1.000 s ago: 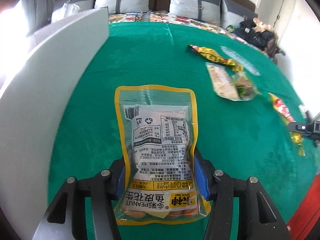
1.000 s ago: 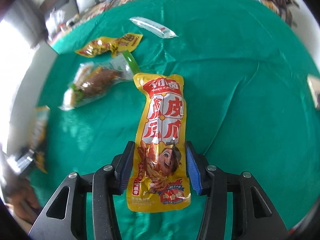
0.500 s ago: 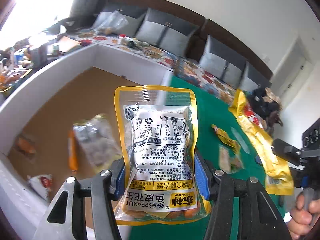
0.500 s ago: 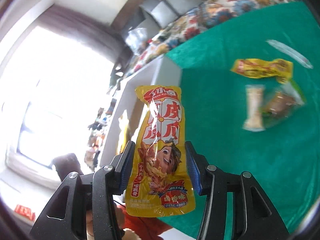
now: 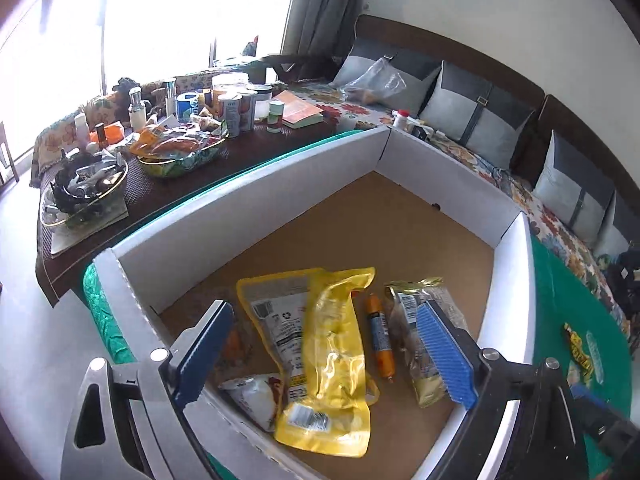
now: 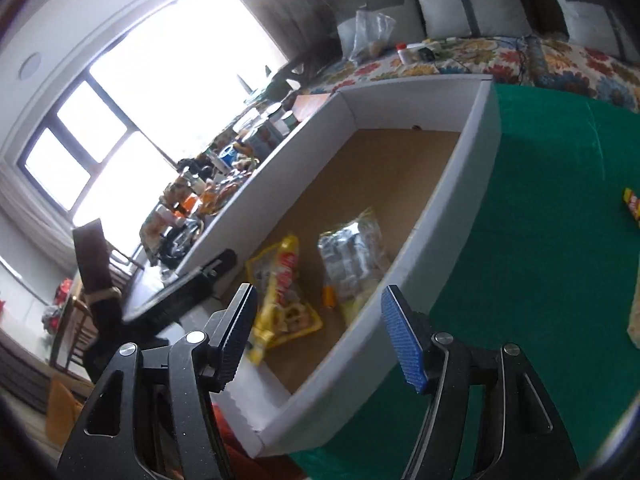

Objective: Organize snacks
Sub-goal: 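Carry both packs over the white box and open both tools, then withdraw both tools from the box toward the remaining snacks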

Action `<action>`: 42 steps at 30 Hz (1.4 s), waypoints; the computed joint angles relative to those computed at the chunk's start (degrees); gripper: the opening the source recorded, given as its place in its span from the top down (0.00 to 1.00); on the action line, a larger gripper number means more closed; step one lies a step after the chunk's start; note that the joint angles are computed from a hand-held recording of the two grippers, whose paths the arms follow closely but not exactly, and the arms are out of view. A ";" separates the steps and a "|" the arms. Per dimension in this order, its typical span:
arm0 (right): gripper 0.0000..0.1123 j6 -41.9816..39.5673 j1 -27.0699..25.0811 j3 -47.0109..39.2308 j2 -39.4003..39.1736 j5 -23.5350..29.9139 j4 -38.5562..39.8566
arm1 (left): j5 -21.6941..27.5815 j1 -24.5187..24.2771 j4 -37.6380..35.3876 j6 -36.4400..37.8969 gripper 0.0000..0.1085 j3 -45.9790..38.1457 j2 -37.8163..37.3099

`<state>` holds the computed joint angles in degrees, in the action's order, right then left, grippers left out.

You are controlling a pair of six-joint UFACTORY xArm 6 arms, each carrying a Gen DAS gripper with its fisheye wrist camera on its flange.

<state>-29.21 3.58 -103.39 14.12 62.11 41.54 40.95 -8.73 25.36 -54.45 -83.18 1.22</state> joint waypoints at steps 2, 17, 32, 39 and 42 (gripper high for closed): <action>0.36 -3.37 -2.52 5.73 -2.02 -5.13 -5.32 | -1.91 -1.14 -1.78 0.83 0.15 -2.31 1.74; 0.35 -4.32 -27.13 27.55 -6.33 -32.47 -24.82 | 6.42 -23.03 -21.81 26.09 0.07 -29.52 27.05; 0.21 -1.72 -27.18 27.40 -7.18 -28.42 -22.18 | 10.26 -26.65 -6.82 21.36 0.05 -36.47 35.65; 0.21 -1.66 -27.15 27.46 -7.22 -28.43 -22.24 | 10.19 -26.60 -6.87 21.41 0.05 -36.39 35.63; 0.21 -1.66 -27.15 27.46 -7.22 -28.43 -22.24 | 10.16 -26.61 -6.86 21.36 0.05 -36.29 35.57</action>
